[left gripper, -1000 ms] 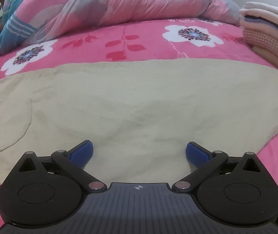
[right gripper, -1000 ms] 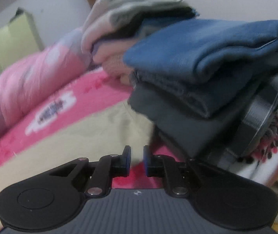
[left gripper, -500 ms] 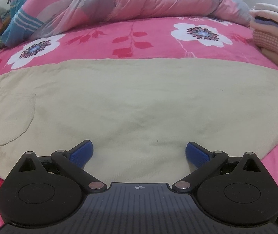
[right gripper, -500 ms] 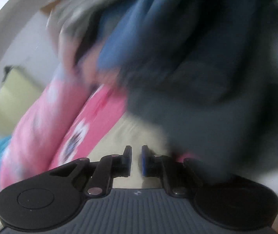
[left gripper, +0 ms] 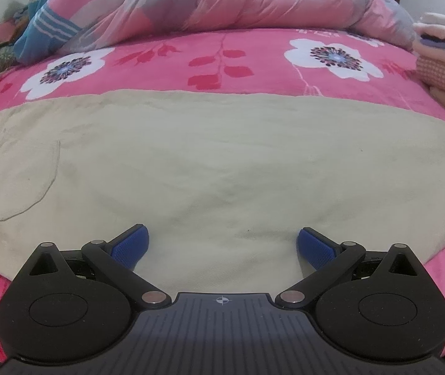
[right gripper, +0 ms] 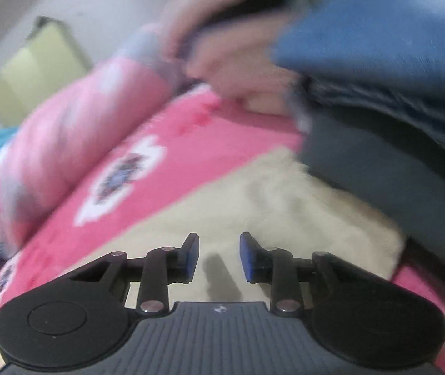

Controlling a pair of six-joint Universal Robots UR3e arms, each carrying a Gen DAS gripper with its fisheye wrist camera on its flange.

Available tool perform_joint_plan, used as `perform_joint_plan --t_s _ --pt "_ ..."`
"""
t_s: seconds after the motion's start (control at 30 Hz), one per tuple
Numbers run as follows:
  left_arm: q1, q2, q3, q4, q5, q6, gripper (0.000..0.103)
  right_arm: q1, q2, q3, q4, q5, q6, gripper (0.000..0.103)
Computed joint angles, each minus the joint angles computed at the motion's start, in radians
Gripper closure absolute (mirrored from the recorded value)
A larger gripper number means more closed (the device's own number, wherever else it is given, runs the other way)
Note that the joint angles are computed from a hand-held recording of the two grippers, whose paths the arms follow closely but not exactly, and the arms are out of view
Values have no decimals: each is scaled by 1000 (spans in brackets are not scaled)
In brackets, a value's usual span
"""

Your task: Fold clothes

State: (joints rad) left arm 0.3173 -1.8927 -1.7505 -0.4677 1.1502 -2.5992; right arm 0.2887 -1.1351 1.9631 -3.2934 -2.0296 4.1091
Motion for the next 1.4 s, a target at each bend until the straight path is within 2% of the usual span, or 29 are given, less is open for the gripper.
perform_joint_plan --t_s 0.03,0.07,0.1,0.13,0.2,0.3,0.37,0.4,0.43,0.47,0.53,0.63,0.67,0.73,0.8,0.83,0.87,0.97,1.0,1.03,1.1,1.23,1.33,1.4 --pt "-2 -2 3 -3 1 1 0 -19 -8 48 -56 14 10 82" --pt "-2 -3 8 -9 1 4 0 -7 -25 60 -28 -28 25 84" --pt "0 -4 12 -16 -3 8 0 12 -38 49 39 -88 59 84" --pt "2 -6 16 -24 -7 11 0 44 -51 -4 175 -176 65 83" --pt "5 -9 23 -35 -14 13 0 85 -47 -92 328 -261 63 81" --pt "5 -9 27 -42 -14 20 0 87 -14 -148 245 -176 -81 79" --pt "6 -7 25 -43 -16 26 0 43 7 -166 189 -66 -145 77" --pt "6 -8 26 -45 -17 26 0 6 19 -180 199 -11 -146 76" --pt "7 -9 28 -47 -17 26 0 -25 36 -208 255 1 -132 76" --pt "6 -10 31 -50 -17 26 0 -33 70 -270 355 -50 -143 77" --pt "6 -13 37 -56 -17 25 0 -12 149 -402 528 -220 -206 78" --pt "8 -12 36 -60 -21 40 0 27 178 -489 610 -303 -181 75" --pt "9 -11 35 -62 -23 45 0 43 184 -484 553 -320 -226 74" --pt "12 -11 44 -81 -25 53 0 55 192 -451 395 -278 -324 64" --pt "12 -13 60 -104 -26 58 0 39 181 -444 420 -210 -339 56" --pt "11 -14 61 -105 -24 54 0 25 184 -468 505 -190 -325 55" --pt "9 -15 63 -105 -23 51 0 17 179 -452 521 -188 -301 47" --pt "7 -10 51 -87 -20 46 0 34 104 -358 512 -207 -173 45" --pt "10 -6 39 -76 -25 43 0 53 67 -308 474 -220 -131 44" --pt "11 -6 29 -63 -29 38 0 89 21 -216 371 -238 -80 43" --pt "17 -5 12 -39 -41 37 0 142 -45 -46 185 -264 6 33" --pt "19 -12 23 -48 -46 40 0 262 -172 192 137 -351 343 29" --pt "17 -19 46 -70 -42 32 0 270 -231 327 107 -322 498 30" --pt "16 -19 48 -72 -41 26 0 241 -182 387 -88 -303 470 30"
